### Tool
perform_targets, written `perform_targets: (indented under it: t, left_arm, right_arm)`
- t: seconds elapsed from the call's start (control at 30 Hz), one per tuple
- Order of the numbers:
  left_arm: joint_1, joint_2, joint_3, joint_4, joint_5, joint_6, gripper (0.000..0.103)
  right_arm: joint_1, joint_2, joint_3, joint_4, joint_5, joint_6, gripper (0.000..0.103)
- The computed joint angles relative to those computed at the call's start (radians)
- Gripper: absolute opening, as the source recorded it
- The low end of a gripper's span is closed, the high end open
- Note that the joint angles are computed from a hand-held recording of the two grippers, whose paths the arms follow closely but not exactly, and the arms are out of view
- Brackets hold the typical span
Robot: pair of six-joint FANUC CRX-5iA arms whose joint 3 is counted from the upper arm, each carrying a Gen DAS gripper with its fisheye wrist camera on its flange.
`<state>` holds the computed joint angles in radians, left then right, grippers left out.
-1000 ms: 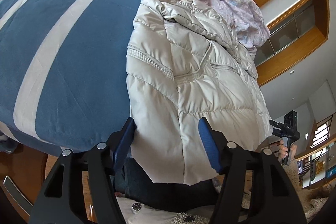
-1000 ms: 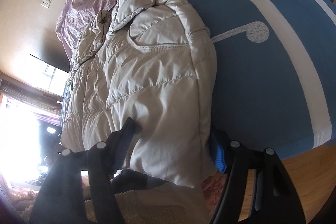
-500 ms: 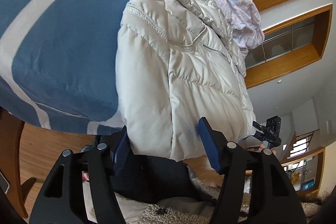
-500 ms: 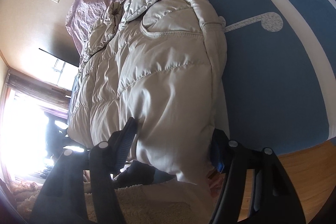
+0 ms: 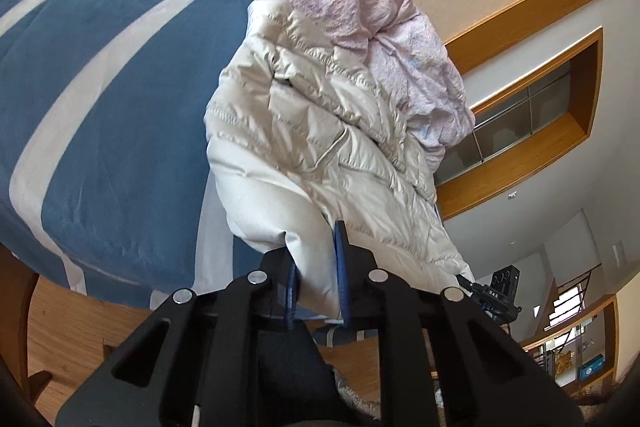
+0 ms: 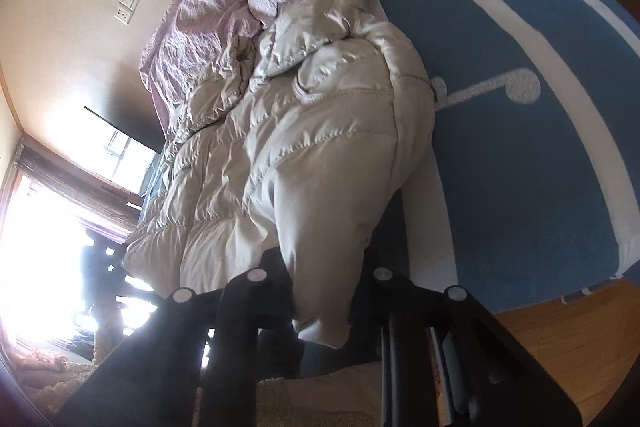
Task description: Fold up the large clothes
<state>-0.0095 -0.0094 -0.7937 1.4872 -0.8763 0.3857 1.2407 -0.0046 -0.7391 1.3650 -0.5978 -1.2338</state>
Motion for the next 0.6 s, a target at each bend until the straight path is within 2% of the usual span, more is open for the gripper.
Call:
perform_targets:
  t: [0.13, 0.3, 0.53, 0.6]
  left_arm:
    - [-0.073, -0.028, 0.013, 0.127, 0.095, -0.079, 0.014]
    - [-0.196, -0.054, 0.057, 0.348, 0.261, -0.254, 0.013]
    - [-0.332, 0.012, 0.236, 0.543, 0.48, -0.416, 0.013]
    - [-0.345, 0.05, 0.301, 0.53, 0.532, -0.408, 0.013]
  right_arm:
    - [0.042, 0.027, 0.064, 0.016, -0.19, 0.083, 0.018]
    - [0.043, 0.089, 0.179, 0.014, -0.4, 0.213, 0.018]
    - [-0.042, 0.204, 0.369, 0.024, -0.583, 0.402, 0.018]
    - [-0.079, 0.241, 0.431, 0.021, -0.605, 0.461, 0.018]
